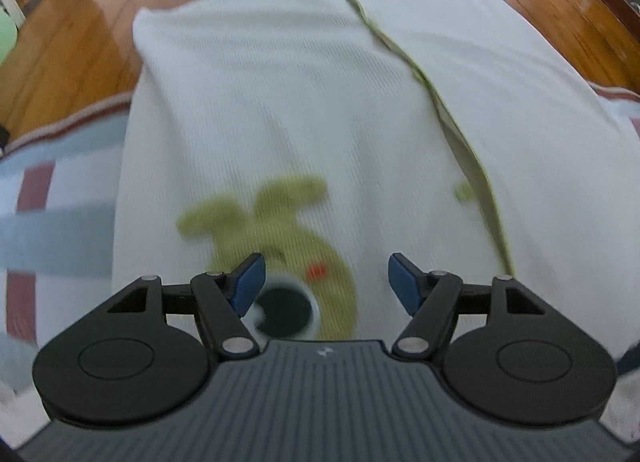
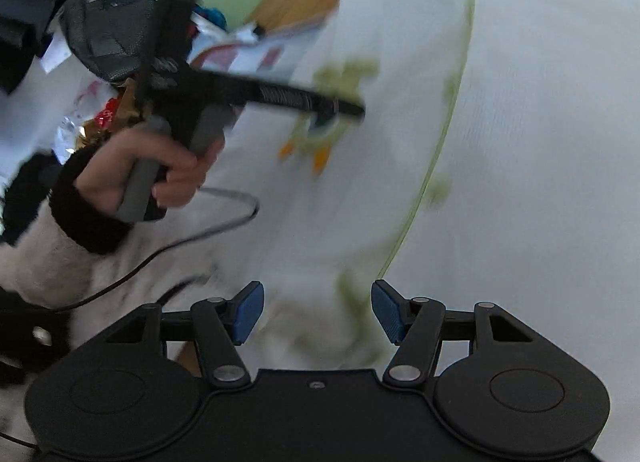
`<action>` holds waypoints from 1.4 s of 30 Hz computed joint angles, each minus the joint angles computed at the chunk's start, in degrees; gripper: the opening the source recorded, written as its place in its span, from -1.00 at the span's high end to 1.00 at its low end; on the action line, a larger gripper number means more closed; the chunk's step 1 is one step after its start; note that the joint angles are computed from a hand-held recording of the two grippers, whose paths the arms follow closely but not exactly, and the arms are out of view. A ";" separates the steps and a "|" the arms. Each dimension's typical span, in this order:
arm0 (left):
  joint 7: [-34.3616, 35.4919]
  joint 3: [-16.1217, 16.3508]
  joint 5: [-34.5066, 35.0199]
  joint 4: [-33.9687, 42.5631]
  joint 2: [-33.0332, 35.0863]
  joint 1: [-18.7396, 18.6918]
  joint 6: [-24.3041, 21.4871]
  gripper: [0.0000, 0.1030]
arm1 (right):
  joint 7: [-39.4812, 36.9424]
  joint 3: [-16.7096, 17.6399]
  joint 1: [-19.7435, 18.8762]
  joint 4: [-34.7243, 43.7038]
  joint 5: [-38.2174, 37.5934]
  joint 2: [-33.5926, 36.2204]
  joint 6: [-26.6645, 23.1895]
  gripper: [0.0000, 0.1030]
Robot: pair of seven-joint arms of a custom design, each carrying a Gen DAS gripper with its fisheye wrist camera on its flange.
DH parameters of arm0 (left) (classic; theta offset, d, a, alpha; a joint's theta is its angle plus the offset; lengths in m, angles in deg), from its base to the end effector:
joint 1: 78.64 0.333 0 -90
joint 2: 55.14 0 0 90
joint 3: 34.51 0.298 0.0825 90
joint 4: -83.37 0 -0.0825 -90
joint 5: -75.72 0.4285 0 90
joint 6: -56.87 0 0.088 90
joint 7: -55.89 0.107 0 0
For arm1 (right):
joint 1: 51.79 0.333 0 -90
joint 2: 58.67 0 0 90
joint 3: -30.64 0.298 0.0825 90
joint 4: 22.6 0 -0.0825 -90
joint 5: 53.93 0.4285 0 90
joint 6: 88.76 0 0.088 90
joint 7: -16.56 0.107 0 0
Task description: Fold clothes
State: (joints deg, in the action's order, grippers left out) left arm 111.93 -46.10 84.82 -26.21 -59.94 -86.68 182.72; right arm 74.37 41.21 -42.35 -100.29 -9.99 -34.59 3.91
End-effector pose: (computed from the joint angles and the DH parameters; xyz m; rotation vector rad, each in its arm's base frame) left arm 0.5789 -0.2038 0.5386 -2.1820 1.8239 -0.4266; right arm 0.6494 0.2888 0.4828 -2.2725 0.9212 0.8314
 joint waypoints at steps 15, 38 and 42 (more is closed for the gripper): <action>-7.64 -1.87 5.94 -2.70 -3.99 -0.24 -0.45 -0.41 | 0.18 -0.16 2.93 -19.38 12.16 -8.57 7.42 0.32; -21.94 -3.23 14.62 -9.59 -18.89 4.99 -12.57 -0.59 | 0.98 -5.58 1.00 -22.78 13.87 -16.86 -11.03 0.79; -23.99 -1.80 12.43 -15.99 -29.05 8.51 -12.25 -0.59 | 1.68 -6.36 0.59 -24.30 13.57 -17.68 -11.66 0.79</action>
